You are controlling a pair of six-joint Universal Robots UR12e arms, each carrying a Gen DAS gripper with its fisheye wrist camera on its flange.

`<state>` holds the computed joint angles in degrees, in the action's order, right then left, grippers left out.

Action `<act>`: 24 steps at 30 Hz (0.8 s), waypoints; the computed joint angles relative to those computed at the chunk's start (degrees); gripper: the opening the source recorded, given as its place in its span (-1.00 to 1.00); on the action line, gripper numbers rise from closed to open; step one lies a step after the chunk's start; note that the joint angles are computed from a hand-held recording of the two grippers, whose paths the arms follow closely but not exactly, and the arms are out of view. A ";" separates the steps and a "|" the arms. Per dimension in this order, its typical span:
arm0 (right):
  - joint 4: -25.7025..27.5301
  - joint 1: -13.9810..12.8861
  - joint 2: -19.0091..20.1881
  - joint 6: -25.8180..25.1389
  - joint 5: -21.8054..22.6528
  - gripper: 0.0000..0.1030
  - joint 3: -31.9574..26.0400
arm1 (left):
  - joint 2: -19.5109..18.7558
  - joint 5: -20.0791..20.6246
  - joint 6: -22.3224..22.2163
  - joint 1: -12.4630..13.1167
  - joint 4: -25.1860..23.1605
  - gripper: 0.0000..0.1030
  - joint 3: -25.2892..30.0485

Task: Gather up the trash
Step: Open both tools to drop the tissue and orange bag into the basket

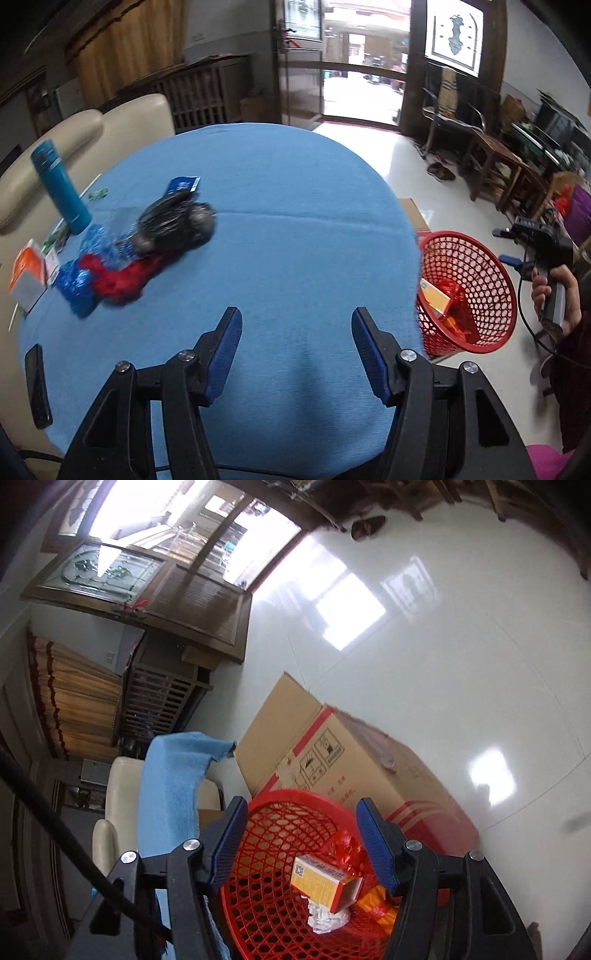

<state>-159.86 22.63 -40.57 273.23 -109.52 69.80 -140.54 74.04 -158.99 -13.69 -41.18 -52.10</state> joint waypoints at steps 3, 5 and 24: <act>1.68 0.35 0.40 -1.06 1.59 0.28 -1.02 | 0.22 0.07 -0.75 0.40 0.87 0.22 -0.47; 1.91 0.69 0.33 -1.05 2.76 0.27 -1.05 | 0.30 -0.23 -1.16 0.44 1.23 0.22 -0.69; 16.22 5.45 1.59 -15.80 -14.99 0.27 -13.42 | 2.48 -3.35 -1.31 1.55 4.44 0.22 -4.87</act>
